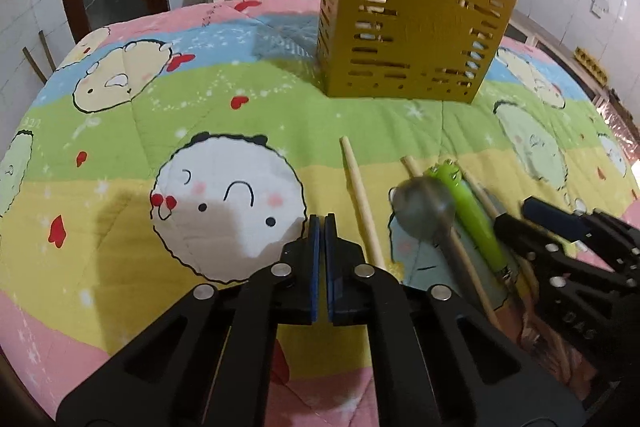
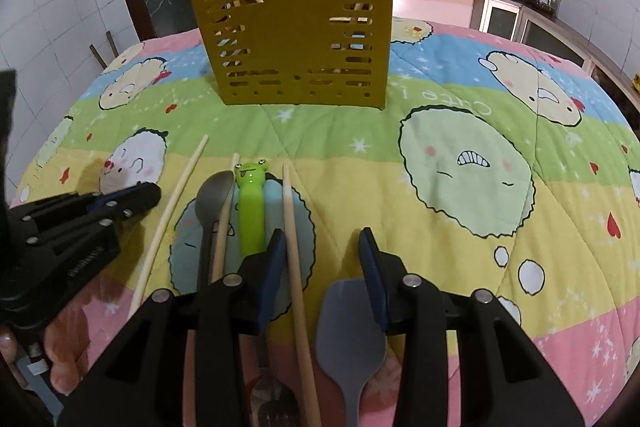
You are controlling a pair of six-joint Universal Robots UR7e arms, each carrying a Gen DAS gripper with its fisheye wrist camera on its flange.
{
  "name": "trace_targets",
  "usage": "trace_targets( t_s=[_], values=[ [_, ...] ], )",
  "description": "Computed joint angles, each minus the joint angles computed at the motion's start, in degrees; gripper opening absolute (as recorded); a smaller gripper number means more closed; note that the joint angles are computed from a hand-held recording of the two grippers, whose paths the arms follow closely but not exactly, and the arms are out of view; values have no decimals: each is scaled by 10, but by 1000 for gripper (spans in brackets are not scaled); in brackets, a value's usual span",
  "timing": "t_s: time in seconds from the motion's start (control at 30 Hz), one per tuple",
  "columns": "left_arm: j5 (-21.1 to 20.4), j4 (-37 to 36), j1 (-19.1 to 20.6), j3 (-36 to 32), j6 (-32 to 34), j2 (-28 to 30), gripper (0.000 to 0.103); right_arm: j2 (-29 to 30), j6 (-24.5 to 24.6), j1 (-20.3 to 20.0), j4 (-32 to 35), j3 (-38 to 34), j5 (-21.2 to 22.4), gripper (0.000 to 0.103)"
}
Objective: Organize utensils
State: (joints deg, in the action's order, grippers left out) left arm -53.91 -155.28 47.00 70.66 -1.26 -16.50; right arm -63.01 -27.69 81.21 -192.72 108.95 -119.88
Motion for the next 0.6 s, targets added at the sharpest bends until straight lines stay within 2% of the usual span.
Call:
trace_targets(
  t_s=[0.07,0.1,0.17,0.2,0.27,0.33,0.43,0.53,0.6],
  values=[
    [-5,-10,-3,4,-5,-3,6,4,-2,-2,2,-5,3,26],
    [-7,-13,-4,7,-6,-5,12,5,-2,-3,3,-6,6,23],
    [-7,-16,-7,7,-6,-5,22,4,2,-3,0,-6,13,9],
    [-5,-16,-8,6,-5,-4,27,4,3,-2,-3,-6,12,7],
    [-6,-12,-10,4,-7,-2,29,7,-1,3,-24,-8,-3,2],
    [-9,-8,-10,3,-9,0,31,4,5,0,-17,-10,-10,2],
    [-13,3,-7,-3,-14,4,32,-11,30,-15,19,-8,16,2],
    [-12,7,-6,-7,-16,8,32,-25,45,-27,14,3,56,4],
    [-8,9,-5,-11,-12,12,32,-29,43,-28,1,8,64,5]
  ],
)
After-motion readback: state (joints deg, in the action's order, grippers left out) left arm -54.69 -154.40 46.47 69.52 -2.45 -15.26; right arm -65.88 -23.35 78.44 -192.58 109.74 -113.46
